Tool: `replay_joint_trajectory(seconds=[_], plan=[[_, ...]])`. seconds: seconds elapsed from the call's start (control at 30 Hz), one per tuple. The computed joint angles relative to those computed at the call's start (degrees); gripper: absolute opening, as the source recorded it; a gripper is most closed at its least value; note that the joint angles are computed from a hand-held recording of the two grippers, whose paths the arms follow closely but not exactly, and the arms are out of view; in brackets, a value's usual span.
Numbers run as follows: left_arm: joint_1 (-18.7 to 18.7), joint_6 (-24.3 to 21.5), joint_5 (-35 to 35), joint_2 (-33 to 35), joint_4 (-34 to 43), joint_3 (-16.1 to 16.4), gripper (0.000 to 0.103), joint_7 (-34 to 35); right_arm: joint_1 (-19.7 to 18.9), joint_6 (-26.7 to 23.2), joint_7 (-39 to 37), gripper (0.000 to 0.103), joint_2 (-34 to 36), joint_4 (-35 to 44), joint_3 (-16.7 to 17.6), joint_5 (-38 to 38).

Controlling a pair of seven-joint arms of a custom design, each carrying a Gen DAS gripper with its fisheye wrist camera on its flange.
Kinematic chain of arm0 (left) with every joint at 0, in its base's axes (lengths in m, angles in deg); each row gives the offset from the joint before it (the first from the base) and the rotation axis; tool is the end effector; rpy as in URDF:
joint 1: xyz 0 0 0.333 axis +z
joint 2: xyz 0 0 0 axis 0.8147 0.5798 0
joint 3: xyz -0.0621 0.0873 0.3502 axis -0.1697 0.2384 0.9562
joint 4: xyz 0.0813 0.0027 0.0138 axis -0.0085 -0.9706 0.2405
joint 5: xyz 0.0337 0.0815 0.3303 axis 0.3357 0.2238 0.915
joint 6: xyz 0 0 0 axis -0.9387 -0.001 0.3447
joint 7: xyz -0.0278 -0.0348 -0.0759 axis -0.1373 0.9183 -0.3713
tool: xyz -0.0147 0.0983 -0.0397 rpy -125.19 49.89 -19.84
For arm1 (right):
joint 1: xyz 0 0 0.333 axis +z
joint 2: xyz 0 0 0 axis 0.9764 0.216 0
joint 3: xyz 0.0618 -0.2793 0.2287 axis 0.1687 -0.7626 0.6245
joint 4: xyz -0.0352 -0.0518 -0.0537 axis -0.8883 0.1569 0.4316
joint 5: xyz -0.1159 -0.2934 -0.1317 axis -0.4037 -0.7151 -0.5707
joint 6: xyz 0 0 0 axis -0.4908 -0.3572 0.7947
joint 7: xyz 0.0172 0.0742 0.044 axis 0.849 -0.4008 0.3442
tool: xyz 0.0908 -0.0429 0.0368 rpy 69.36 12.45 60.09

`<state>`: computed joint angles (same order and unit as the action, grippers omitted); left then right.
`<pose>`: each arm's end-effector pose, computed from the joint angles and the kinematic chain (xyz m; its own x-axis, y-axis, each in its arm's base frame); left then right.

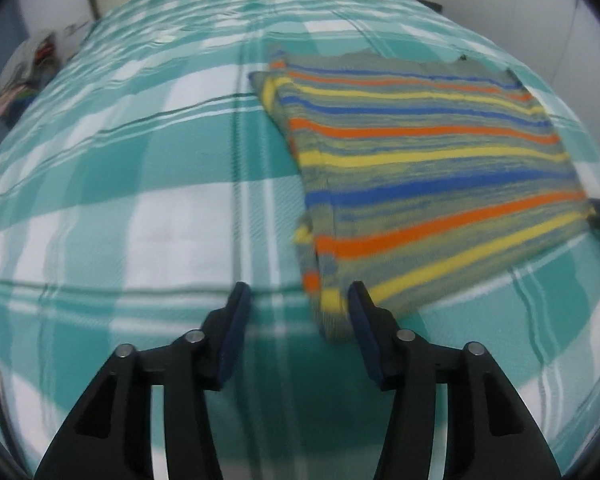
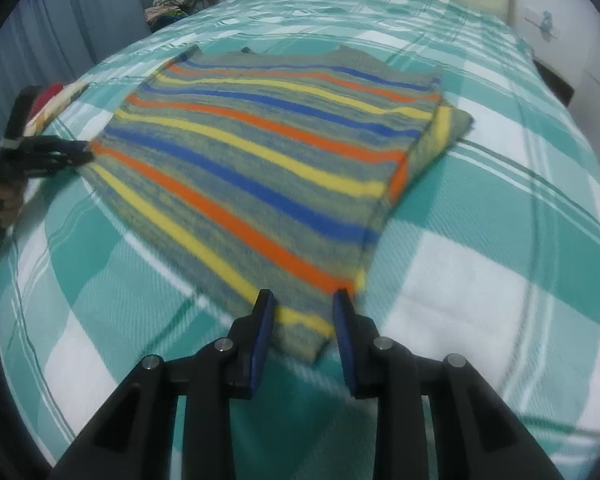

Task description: Fold small clothes

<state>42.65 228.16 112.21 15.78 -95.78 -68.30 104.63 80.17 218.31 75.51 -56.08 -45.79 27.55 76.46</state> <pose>0.4669 -0.2278 0.5214 -0.0479 -0.9966 -0.0666 -0.8586 0.0751 -0.5072 0.4892 -0.0332 0.5131 0.5583 -0.8285 -0.0431 -0.7297 -0.4657 -0.5006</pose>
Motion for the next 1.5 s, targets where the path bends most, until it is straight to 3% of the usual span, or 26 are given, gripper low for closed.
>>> replay_joint_trajectory(seconds=[0.1,0.2,0.3,0.4,0.57,0.67,0.73,0.9,1.0,1.1,1.13,1.17,1.2,1.37,1.5], plan=[[-1.39,-2.78,4.52,-3.11,-0.88,-2.06,0.06,-3.39,-0.65,2.14,1.26,0.05,-2.92,-3.34,-0.87,-1.21],[-3.25,-2.65,7.07,-3.25,0.37,-4.89,0.064,-4.1,0.46,2.46,-2.85,0.051,-6.19,-5.82,-4.03,6.92],[-6.32,-1.45,7.9,0.43,4.35,-6.69,0.065,-3.19,1.46,1.95,-7.34,0.058,-7.59,-6.59,-6.65,15.9],[-10.92,0.46,9.86,6.87,10.72,-7.2,0.067,-2.96,0.86,0.28,-7.83,0.059,-6.73,-5.54,-7.18,20.2],[-18.68,-0.13,14.0,19.25,24.18,-5.13,0.069,-1.79,-2.37,-7.34,-5.98,0.059,-2.99,-0.84,-7.32,25.04],[-21.85,-2.21,11.56,26.88,33.73,-4.02,0.069,2.0,-5.01,-14.69,-3.3,0.06,2.03,5.43,-6.88,25.78],[-24.45,-3.6,11.63,30.99,39.56,-2.02,0.069,3.32,-6.91,-21.44,-0.37,0.06,7.4,12.35,-6.2,24.58],[-28.38,-3.61,10.38,34.62,45.33,3.43,0.071,2.27,-10.99,-31.25,10.08,0.059,21.96,31.43,-1.67,21.02],[-29.52,-2.31,8.38,34.22,44.79,6.34,0.051,0.25,-11.98,-33.98,16.19,0.059,28.86,40.53,0.67,21.13],[-29.96,-1.11,6.25,34.03,44.36,8.32,0.017,-0.97,-13.14,-35.01,23.0,0.058,34.9,48.48,3.87,22.73],[-29.66,-0.54,5.21,34.21,44.46,8.56,0.012,-1.16,-13.23,-34.78,24.54,0.056,36.23,50.35,4.77,22.6],[-29.47,0.28,4.39,34.13,44.16,8.88,0.008,-1.64,-12.94,-34.28,25.78,0.043,37.36,52.14,5.39,21.46],[-28.77,2.38,3.15,33.57,42.95,8.85,0.007,-2.33,-12.09,-32.6,26.7,0.013,37.65,52.9,5.53,19.47],[-29.95,10.18,4.31,28.4,35.12,11.83,0.006,-7.27,-12.91,-26.89,25.04,0.011,34.18,49.57,8.96,18.02],[-29.28,14.92,5.95,22.68,27.86,13.15,0.006,-12.29,-13.81,-26.21,24.34,0.011,31.55,48.73,11.92,18.53]])
